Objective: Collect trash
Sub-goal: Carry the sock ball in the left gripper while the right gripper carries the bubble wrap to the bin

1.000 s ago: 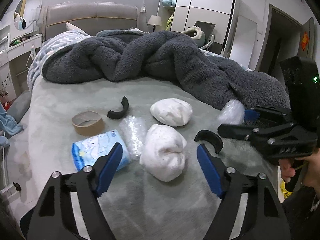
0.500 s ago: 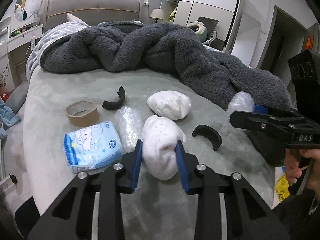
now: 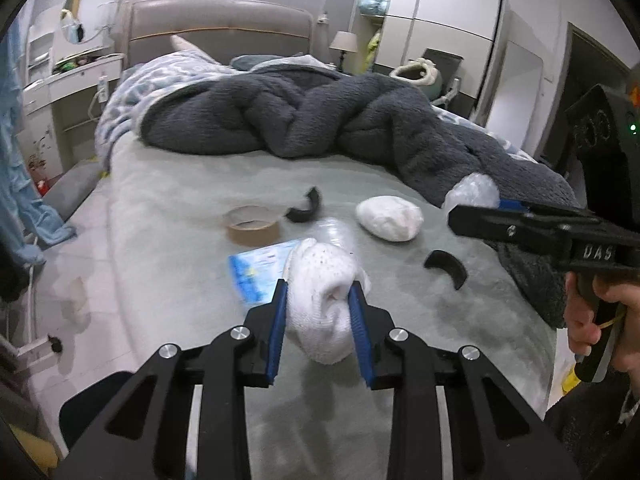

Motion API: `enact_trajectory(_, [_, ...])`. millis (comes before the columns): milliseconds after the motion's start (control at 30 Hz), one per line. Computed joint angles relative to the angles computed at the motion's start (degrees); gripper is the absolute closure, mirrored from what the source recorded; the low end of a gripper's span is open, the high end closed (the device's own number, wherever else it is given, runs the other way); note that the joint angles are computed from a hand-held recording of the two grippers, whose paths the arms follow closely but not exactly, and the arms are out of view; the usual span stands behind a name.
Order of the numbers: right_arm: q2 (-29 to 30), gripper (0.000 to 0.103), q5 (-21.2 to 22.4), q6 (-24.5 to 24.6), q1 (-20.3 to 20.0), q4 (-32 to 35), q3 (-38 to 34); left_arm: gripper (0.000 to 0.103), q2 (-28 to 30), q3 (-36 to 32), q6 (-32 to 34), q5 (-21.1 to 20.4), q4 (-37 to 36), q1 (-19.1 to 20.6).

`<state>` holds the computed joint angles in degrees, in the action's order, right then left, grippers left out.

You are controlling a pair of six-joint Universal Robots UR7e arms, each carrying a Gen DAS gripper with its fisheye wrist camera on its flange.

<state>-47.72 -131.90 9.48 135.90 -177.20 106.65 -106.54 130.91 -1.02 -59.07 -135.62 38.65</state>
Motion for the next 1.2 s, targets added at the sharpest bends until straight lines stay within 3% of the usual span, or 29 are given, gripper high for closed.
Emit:
enact_trajectory(267, [5.1,0.04,1.9,-2.4,1.4,1.7,-7.4,0.07,-3.8,-2.0,-1.0,4.9,4.4,2.9])
enact_trajectory(567, [11.3,0.04,3.9,-4.4,2.0,5.5,-16.3,0.07,-5.2,-5.5,-1.9,9.2,9.8,9.1])
enact_trajectory(1200, [25.8,0.04,9.8,-6.1,2.9,19.7,-36.1,0.07,-4.1,-14.1,-6.7,8.1,22.1,23.9])
